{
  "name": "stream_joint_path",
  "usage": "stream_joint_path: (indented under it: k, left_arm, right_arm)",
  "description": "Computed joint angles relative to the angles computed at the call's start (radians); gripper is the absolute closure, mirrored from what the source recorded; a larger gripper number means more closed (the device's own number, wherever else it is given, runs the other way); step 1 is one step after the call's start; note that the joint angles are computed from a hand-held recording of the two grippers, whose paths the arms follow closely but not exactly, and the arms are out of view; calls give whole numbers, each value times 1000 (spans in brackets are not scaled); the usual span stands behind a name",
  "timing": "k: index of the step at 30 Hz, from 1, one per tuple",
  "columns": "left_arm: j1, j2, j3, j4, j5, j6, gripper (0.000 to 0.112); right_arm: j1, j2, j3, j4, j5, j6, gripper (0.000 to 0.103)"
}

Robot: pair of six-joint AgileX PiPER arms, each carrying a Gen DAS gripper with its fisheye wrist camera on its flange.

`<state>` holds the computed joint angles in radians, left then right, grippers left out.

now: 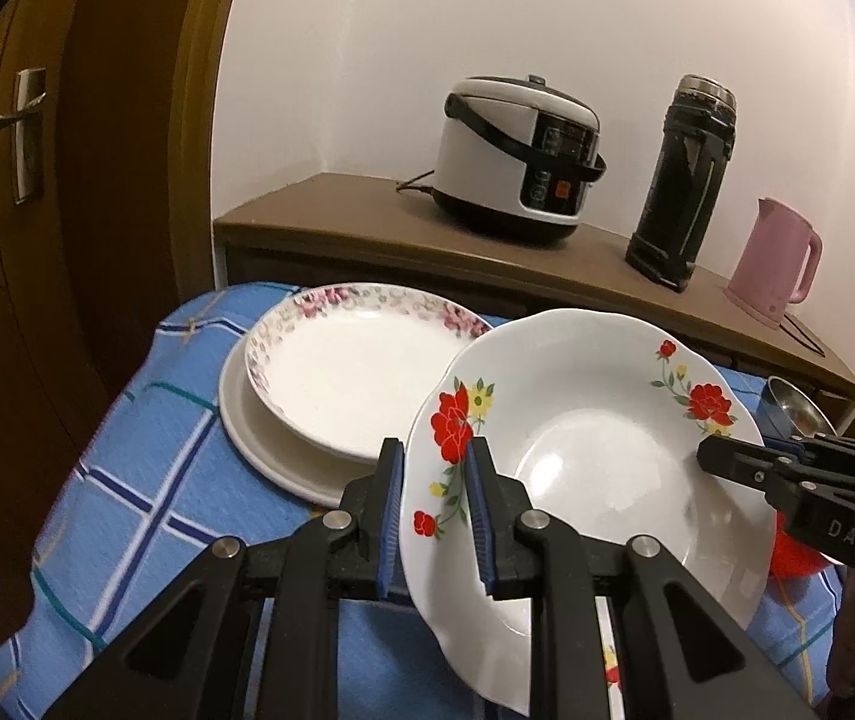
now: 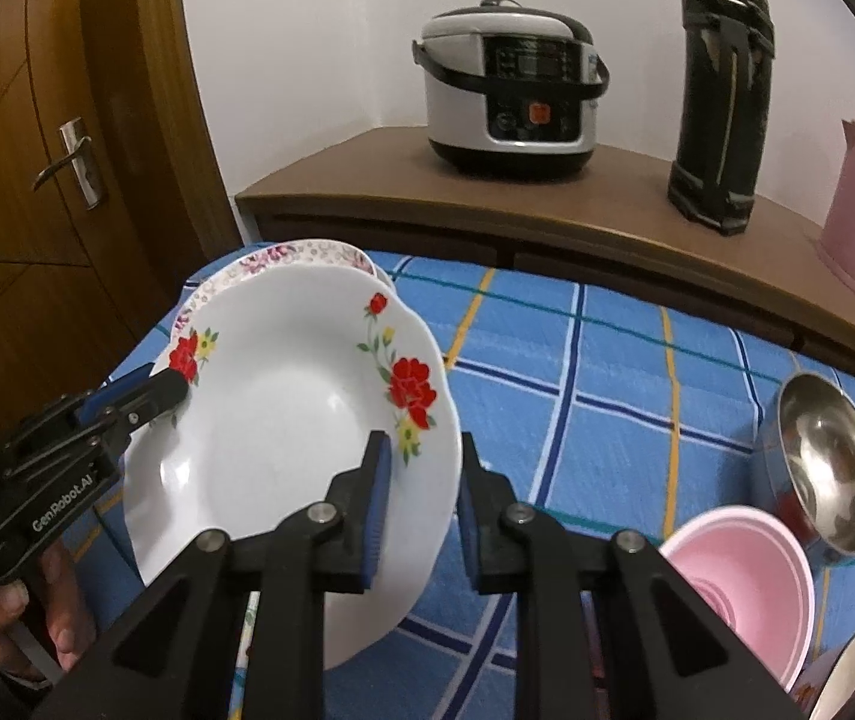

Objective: Organize plates and bowls
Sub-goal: 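Lift the red-flower plate with the right tool toward the stacked plates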

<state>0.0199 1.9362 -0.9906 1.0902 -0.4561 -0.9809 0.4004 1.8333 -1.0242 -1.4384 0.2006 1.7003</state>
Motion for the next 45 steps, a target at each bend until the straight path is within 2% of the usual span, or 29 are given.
stream_joint_path:
  k: [20, 36, 45]
  left_arm:
    - [29, 34, -142, 62, 26, -64, 90]
    - [28, 108, -245, -54, 13, 33, 90]
    - [33, 169, -324, -79, 16, 26, 90]
  right_arm:
    - [-8, 71, -206, 441, 23, -484, 82]
    - [-20, 138, -336, 571, 47, -627, 82]
    - [-18, 197, -423, 652, 71, -700, 82]
